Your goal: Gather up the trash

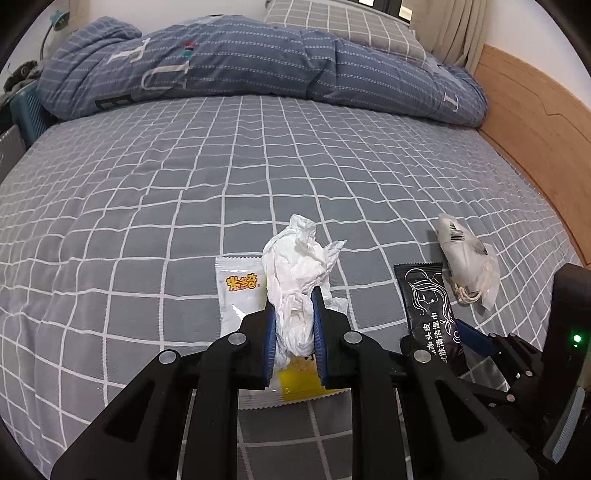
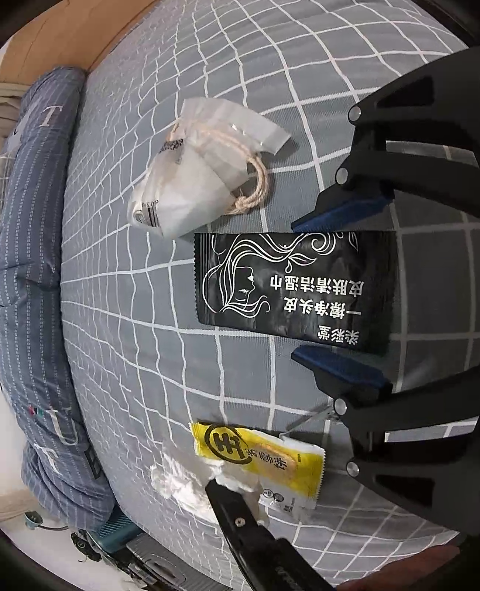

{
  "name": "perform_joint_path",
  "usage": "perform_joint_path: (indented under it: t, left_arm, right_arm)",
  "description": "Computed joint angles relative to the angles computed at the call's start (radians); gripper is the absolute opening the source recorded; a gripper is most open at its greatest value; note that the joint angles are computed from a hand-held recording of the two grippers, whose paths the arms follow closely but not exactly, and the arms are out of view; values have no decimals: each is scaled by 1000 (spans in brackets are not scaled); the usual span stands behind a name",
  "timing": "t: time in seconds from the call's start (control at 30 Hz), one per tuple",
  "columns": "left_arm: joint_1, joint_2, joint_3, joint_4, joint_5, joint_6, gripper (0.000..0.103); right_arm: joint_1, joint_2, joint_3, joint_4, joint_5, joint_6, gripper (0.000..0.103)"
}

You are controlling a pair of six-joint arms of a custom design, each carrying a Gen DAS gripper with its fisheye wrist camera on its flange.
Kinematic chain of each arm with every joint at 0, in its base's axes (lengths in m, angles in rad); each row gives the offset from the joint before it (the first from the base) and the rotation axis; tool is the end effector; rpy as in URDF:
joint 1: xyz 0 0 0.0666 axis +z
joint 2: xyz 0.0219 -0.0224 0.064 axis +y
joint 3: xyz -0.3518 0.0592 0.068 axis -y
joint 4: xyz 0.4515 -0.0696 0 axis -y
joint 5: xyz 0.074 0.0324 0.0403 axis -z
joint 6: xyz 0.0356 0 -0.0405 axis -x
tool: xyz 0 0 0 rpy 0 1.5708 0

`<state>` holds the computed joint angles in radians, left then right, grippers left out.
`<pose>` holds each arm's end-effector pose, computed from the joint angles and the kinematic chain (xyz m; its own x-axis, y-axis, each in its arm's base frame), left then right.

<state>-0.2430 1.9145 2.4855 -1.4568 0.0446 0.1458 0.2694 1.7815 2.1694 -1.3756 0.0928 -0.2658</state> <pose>0.6338 -0.1592 0.5980 -0.7826 0.0445 -0.6209 0.1557 0.9797 -0.1261 0.6179 0.1668 0.5397 -0.8331 0.0413 -0.5516 0.0031 0.9975 0.0700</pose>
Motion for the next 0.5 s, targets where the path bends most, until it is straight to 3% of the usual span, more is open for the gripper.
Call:
perform_joint_path:
  t: [0.3, 0.5]
  left_arm:
    - [6, 1, -1, 0, 13, 10, 16]
    - [8, -4, -5, -9, 19, 17, 16]
  right_arm:
    - [-3, 4, 7, -11, -8, 21, 42]
    - [-9, -3, 11, -13, -32, 26, 20]
